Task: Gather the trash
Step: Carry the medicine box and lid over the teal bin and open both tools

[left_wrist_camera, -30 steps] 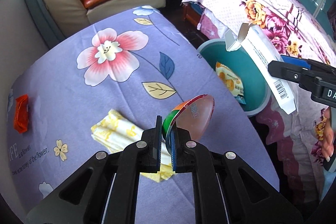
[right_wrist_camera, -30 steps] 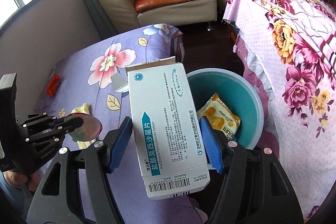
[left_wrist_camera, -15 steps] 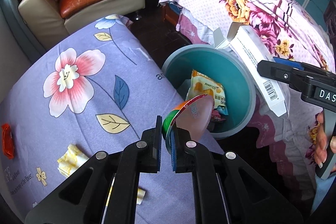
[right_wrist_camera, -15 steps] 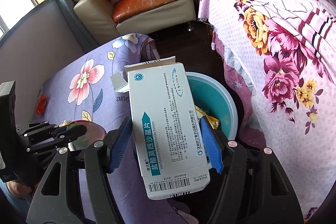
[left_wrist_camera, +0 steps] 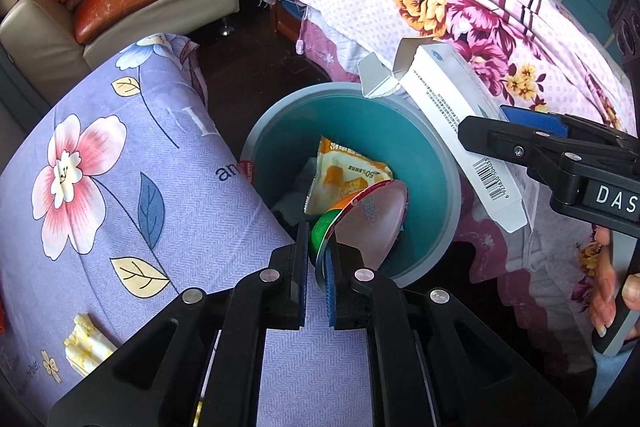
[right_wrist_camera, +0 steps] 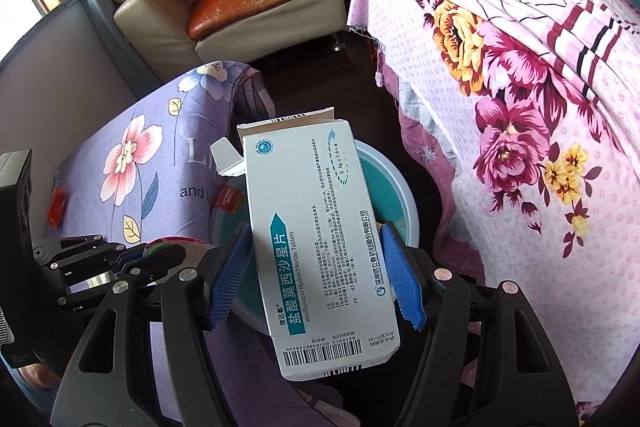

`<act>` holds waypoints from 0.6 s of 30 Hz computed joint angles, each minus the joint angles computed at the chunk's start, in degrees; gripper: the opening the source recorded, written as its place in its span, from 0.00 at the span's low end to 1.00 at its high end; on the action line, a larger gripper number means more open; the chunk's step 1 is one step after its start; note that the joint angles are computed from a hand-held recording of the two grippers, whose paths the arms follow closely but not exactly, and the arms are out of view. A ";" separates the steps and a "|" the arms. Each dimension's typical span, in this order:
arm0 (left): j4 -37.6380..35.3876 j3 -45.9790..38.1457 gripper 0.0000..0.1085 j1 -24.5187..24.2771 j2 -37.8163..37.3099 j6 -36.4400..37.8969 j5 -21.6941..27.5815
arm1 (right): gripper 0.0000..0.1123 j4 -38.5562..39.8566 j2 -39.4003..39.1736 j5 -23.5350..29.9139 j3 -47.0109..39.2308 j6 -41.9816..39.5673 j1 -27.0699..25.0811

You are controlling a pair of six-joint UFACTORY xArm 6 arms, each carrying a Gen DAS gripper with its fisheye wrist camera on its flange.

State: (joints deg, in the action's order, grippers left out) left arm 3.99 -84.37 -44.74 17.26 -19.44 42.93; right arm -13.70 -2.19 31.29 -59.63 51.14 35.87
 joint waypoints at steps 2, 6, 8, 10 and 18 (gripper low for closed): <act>-0.93 -0.92 0.07 -0.09 1.05 0.61 0.06 | 0.56 0.19 0.19 0.30 -0.02 -0.08 -0.24; -2.35 -2.13 0.07 -0.22 2.51 2.11 0.01 | 0.56 0.61 0.61 0.73 -0.15 -0.30 -0.81; -3.18 -2.34 0.07 -0.19 2.90 2.83 -0.18 | 0.56 0.59 0.84 1.13 -0.39 -0.28 -0.90; -3.72 -2.68 0.07 -0.20 3.31 3.44 -0.30 | 0.56 0.70 1.13 1.52 -0.66 -0.48 -0.98; -6.01 -1.79 0.22 -0.01 3.19 4.93 -2.17 | 0.56 0.51 1.95 2.86 -1.88 -0.47 -1.25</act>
State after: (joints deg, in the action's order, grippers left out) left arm -2.02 -86.16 -44.75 20.45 -14.51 40.76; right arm -13.19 -0.25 34.15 -61.52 50.67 34.62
